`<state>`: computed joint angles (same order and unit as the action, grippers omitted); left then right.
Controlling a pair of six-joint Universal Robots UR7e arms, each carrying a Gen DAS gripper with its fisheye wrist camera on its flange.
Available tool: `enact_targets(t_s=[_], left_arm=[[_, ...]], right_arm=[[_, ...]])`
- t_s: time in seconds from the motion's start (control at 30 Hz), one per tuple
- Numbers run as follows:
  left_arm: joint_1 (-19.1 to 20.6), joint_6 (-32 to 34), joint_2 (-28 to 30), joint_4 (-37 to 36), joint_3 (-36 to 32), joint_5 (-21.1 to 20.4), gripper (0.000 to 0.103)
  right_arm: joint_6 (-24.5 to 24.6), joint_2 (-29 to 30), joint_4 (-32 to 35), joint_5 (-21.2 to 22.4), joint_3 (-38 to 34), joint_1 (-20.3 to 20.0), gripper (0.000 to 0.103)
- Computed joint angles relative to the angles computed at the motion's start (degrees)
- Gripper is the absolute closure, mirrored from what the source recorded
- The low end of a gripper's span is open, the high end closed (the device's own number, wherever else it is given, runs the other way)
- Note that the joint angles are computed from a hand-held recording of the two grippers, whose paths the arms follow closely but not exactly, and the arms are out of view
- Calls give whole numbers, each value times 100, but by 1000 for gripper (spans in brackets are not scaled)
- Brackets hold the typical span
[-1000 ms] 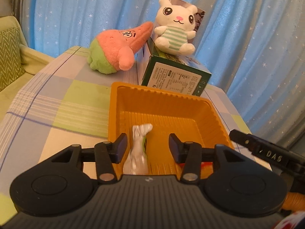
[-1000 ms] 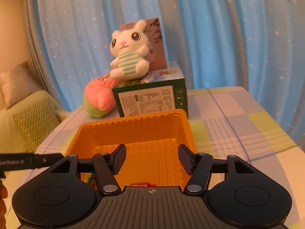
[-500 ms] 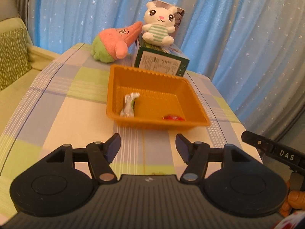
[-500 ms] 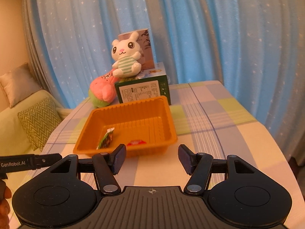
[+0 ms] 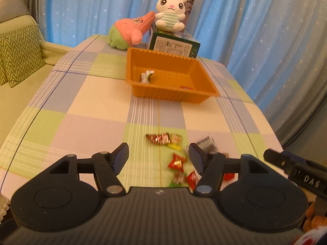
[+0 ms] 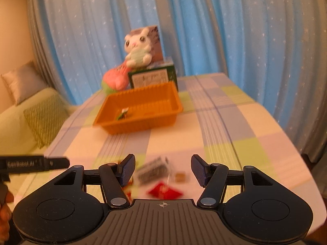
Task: Organize snacks
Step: 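Move both open tools back toward the snack pile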
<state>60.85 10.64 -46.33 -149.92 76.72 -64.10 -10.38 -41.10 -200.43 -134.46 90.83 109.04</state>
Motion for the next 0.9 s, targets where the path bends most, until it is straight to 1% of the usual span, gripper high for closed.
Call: enact_targets(t_s=[0.07,0.23,0.37,0.73,0.9], left_arm=[[-12,67,-85,-36,177,67,39],[0,77,-194,11,420,103,39],[-15,123,-236,23,568,152,38],[3,266,-149,69,555,334,37],[40,420,-70,55,499,397,38]], right_arm=[[182,-51,59,-9,204,16,42],[298,-77,150,-74,482,50,42],[427,-96,221,-13,601,54,42],[332,-53,284,78,581,-5,42],[196,-7,351,270,560,-68,43]])
